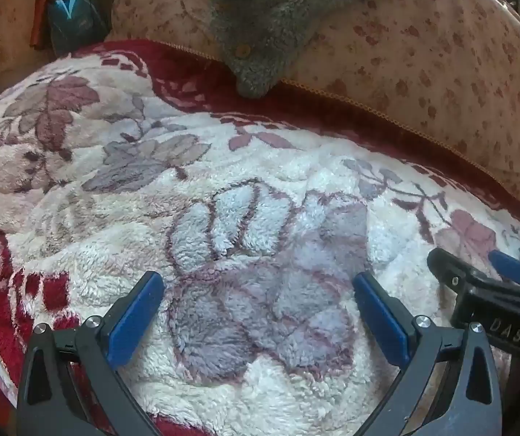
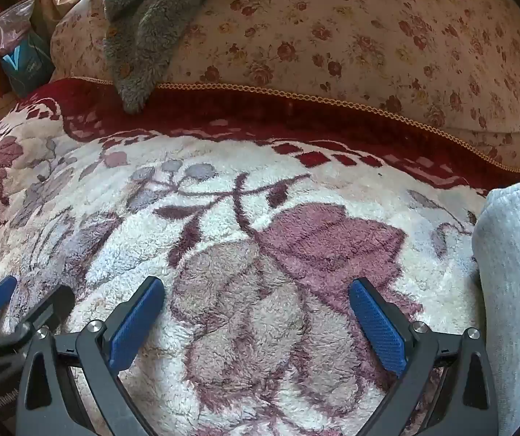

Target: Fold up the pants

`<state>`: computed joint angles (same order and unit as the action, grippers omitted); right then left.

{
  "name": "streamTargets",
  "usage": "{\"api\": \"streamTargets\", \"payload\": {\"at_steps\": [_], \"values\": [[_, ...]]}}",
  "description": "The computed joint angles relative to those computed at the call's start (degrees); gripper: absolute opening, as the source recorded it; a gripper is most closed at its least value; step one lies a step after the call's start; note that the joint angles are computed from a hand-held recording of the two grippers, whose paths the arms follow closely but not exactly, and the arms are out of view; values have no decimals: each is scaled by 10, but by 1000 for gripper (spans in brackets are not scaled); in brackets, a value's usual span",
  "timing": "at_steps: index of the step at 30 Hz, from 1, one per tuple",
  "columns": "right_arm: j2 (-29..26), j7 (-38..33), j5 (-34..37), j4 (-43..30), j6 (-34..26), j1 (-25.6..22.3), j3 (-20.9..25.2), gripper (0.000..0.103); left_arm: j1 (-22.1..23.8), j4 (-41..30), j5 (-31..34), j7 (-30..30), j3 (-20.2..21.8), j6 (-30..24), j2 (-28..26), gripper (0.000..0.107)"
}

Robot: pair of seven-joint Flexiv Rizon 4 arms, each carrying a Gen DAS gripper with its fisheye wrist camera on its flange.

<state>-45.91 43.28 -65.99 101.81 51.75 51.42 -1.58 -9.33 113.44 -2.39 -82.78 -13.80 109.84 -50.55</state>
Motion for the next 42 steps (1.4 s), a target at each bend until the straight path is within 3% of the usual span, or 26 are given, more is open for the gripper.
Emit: {"api": "streamTargets", "payload": {"at_steps": [3,5,11,42], "values": [[-1,-12,10,-3,-5,-1,4,103,17,9,21,1,-7,35,-5,103],[-1,-11,10,-3,-4,0,2,103,-28,20,10,-5,34,85,-5,103],[0,-7,7,0,-2,1,1,103,-41,15,-11,3,41,65,-2,103],[-1,-10,9,-3,-3,1,1,103,-43,22,-13,2,41,71,-1,103]]}}
